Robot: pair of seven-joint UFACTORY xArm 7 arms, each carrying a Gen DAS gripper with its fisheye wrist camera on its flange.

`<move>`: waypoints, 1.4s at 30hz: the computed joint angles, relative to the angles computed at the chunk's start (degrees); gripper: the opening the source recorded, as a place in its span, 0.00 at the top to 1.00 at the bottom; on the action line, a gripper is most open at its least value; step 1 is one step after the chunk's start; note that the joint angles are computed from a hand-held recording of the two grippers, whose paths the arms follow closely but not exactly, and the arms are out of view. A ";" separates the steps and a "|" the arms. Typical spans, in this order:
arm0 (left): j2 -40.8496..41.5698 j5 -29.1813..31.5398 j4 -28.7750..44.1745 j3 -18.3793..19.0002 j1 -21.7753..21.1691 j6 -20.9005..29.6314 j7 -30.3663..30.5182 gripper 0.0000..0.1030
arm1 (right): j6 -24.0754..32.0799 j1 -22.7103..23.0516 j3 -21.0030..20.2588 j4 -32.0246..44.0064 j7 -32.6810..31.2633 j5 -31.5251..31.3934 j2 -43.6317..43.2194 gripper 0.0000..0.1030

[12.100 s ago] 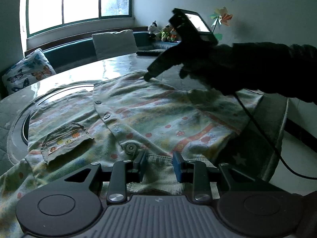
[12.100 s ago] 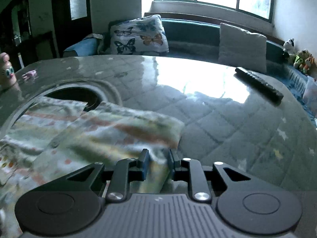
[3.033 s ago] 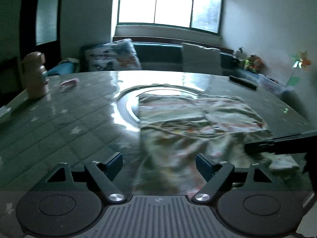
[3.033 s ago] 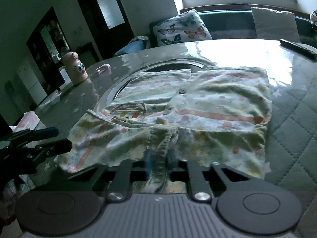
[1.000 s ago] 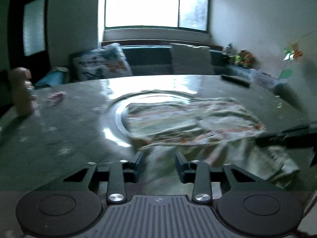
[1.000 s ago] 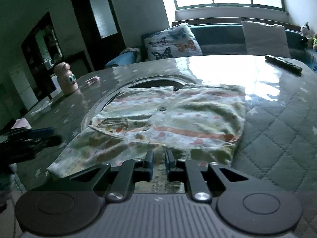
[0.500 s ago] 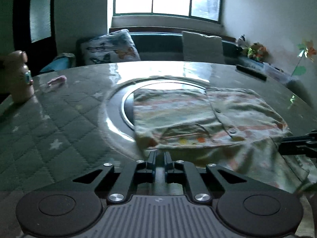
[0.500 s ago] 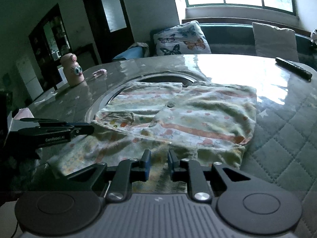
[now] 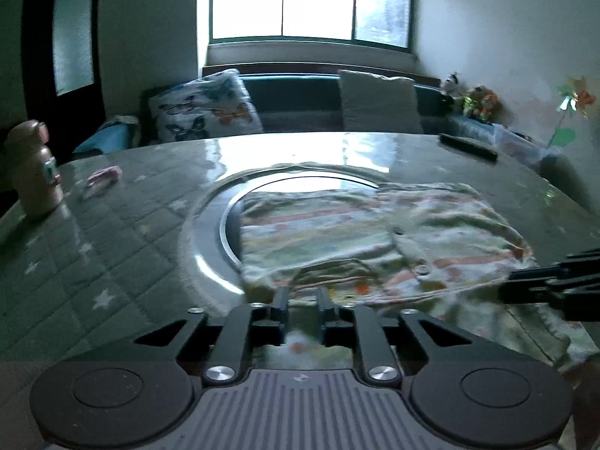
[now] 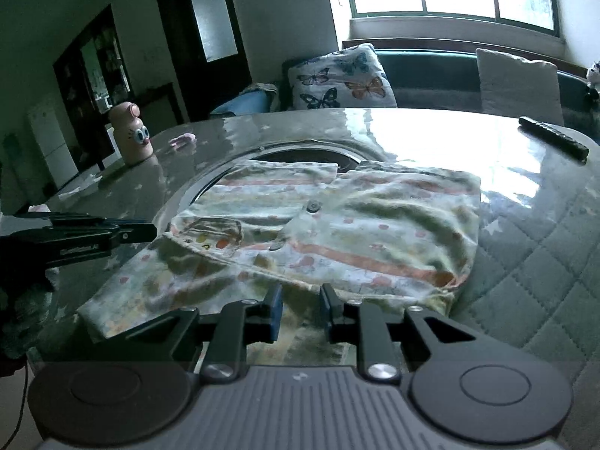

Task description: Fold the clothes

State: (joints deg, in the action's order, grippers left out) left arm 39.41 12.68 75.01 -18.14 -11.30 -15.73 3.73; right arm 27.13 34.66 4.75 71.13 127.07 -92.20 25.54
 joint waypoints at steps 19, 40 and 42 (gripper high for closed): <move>-2.11 12.56 -10.40 -9.25 7.69 -2.92 4.66 0.59 | -0.09 4.41 0.39 -2.04 -10.68 4.59 -1.20 0.65; -12.20 27.89 -22.50 -3.86 11.97 -9.10 4.53 0.45 | 1.51 2.85 4.38 -9.75 -15.46 8.81 -8.71 0.59; -12.13 29.40 -22.90 -2.58 10.83 -9.65 5.36 0.44 | 1.42 2.97 4.48 -10.07 -17.24 9.71 -8.98 0.59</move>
